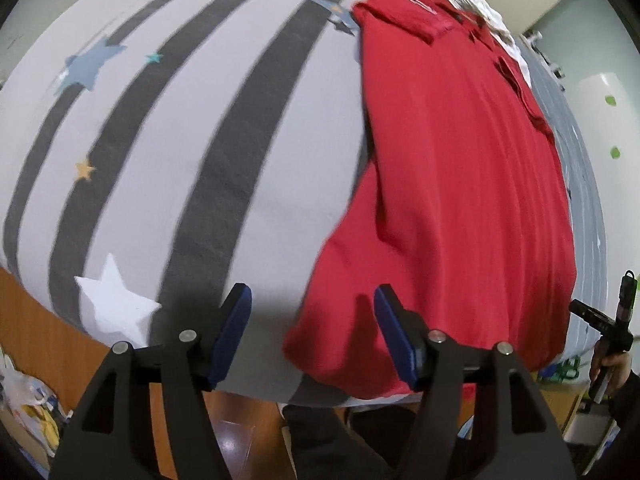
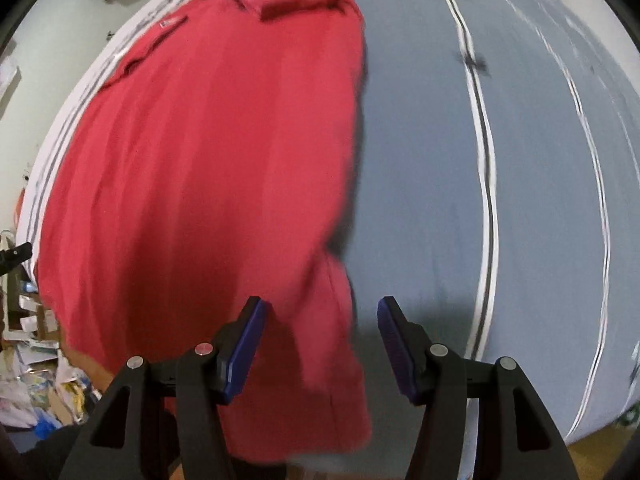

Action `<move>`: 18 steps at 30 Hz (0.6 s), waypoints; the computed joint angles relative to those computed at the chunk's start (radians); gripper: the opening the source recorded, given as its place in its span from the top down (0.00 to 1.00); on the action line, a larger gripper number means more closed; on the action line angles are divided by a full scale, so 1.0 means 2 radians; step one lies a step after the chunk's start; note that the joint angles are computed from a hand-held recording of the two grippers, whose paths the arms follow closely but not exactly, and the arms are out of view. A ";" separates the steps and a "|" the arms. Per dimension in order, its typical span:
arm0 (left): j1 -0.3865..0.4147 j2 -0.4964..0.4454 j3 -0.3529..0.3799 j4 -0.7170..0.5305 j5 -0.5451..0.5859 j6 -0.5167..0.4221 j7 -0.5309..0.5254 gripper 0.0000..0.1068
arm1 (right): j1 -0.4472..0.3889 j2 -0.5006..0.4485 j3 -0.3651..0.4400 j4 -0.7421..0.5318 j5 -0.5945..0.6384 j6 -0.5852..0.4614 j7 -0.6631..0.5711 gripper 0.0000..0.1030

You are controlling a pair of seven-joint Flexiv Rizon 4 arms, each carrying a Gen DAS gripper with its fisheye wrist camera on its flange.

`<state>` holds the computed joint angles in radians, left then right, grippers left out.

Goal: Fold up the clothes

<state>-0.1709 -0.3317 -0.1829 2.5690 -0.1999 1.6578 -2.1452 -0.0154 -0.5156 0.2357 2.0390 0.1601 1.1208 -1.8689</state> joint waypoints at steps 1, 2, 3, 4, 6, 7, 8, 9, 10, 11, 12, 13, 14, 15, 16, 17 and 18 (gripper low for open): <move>-0.016 -0.007 0.016 -0.008 0.003 -0.007 0.002 0.41 | -0.006 0.003 0.003 0.007 0.008 0.001 -0.002 0.47; -0.037 -0.014 0.037 -0.018 0.007 -0.017 0.002 0.38 | -0.009 0.005 0.004 0.013 0.013 0.006 -0.003 0.47; -0.053 -0.021 0.053 -0.027 0.010 -0.025 0.003 0.38 | -0.011 0.006 0.005 0.019 0.017 0.011 -0.004 0.47; -0.060 -0.028 0.061 -0.033 0.012 -0.033 0.003 0.38 | -0.008 0.005 0.002 0.025 0.017 0.018 0.000 0.47; -0.089 -0.038 0.091 -0.047 0.018 -0.051 -0.006 0.38 | -0.006 0.001 0.000 0.032 0.016 0.028 0.007 0.47; -0.100 -0.040 0.103 -0.052 0.023 -0.056 -0.011 0.38 | -0.006 -0.003 0.000 0.032 0.017 0.030 0.011 0.47; -0.098 -0.039 0.098 -0.052 0.025 -0.056 -0.010 0.38 | -0.006 -0.008 0.001 0.031 0.018 0.032 0.015 0.47; -0.095 -0.038 0.093 -0.051 0.026 -0.055 -0.008 0.44 | -0.007 -0.012 0.001 0.031 0.018 0.034 0.020 0.47; -0.092 -0.037 0.088 -0.051 0.027 -0.054 -0.006 0.50 | -0.007 -0.014 0.003 0.033 0.017 0.040 0.020 0.45; -0.088 -0.036 0.082 -0.050 0.027 -0.054 -0.003 0.65 | -0.008 -0.015 0.005 0.035 0.016 0.045 0.019 0.45; -0.077 -0.033 0.069 -0.048 0.027 -0.056 0.007 0.84 | -0.010 -0.016 0.008 0.036 0.013 0.046 0.017 0.45; -0.066 -0.029 0.055 -0.045 0.025 -0.059 0.017 0.95 | -0.012 -0.016 0.010 0.036 0.011 0.040 0.015 0.48; -0.058 -0.021 0.043 -0.041 0.022 -0.060 0.024 0.95 | -0.014 -0.015 0.013 0.035 0.009 0.033 0.013 0.50; -0.049 -0.013 0.030 -0.035 0.017 -0.060 0.032 0.95 | -0.026 -0.014 0.022 0.029 0.016 0.018 0.006 0.62; -0.039 0.001 0.016 -0.026 0.010 -0.052 0.035 0.96 | -0.037 -0.011 0.030 0.022 0.024 -0.005 -0.003 0.83; -0.030 0.015 0.002 -0.016 0.002 -0.044 0.038 0.96 | -0.045 -0.008 0.036 0.015 0.033 -0.029 -0.012 0.92; -0.033 0.034 0.004 -0.011 0.000 -0.043 0.035 0.96 | -0.050 0.002 0.040 0.013 0.042 -0.042 -0.026 0.93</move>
